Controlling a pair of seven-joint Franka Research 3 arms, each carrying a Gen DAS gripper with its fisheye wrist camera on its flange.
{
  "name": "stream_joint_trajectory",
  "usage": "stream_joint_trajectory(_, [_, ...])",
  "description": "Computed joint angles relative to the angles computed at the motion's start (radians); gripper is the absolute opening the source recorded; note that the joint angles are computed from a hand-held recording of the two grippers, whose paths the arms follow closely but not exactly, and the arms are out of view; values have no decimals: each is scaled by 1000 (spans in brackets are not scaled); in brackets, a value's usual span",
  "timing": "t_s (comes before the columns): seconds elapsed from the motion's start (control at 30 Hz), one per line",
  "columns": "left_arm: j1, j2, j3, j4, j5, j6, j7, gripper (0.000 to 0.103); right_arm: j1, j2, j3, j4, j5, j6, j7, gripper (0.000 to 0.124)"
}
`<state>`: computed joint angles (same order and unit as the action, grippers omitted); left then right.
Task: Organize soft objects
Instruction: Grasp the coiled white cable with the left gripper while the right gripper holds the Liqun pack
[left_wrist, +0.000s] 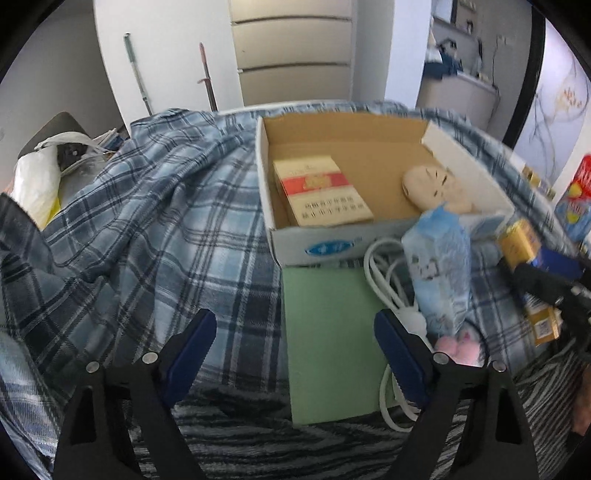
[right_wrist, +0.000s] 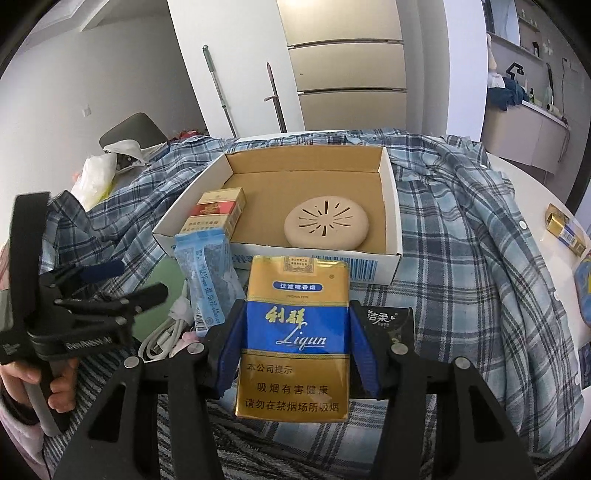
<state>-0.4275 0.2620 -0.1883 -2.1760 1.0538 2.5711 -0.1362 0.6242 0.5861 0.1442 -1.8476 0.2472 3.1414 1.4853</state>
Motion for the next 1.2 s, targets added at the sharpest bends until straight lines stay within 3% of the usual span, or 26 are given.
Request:
stream_joint_trajectory(0.1, [-1, 12, -2, 12, -12, 3, 33, 89, -26, -2, 30, -4, 8, 6, -16, 53])
stream_joint_trajectory(0.27, [-19, -31, 10, -19, 159, 47, -104, 89, -37, -8, 44, -17, 18, 24, -28, 53])
stream_joint_trajectory(0.33, [-1, -35, 4, -22, 192, 113, -109, 66, -41, -9, 50, -19, 21, 26, -34, 53])
stream_joint_trajectory(0.47, [48, -2, 1, -13, 90, 269, -11, 55, -38, -11, 48, -20, 25, 30, -39, 53])
stream_joint_trajectory(0.77, [24, 56, 15, 41, -66, 286, 196, 36, -50, -12, 64, -24, 34, 34, -53, 53])
stream_joint_trajectory(1.07, [-30, 82, 62, 65, -83, 277, 224, 34, -51, -15, 67, -30, 36, 42, -66, 53])
stream_joint_trajectory(1.13, [-44, 77, 74, 63, -58, 268, 198, 24, -47, -16, 63, -29, 37, 41, -65, 53])
stream_joint_trajectory(1.2, [-52, 71, 80, 59, -29, 260, 163, 23, -45, -15, 62, -29, 39, 39, -63, 53])
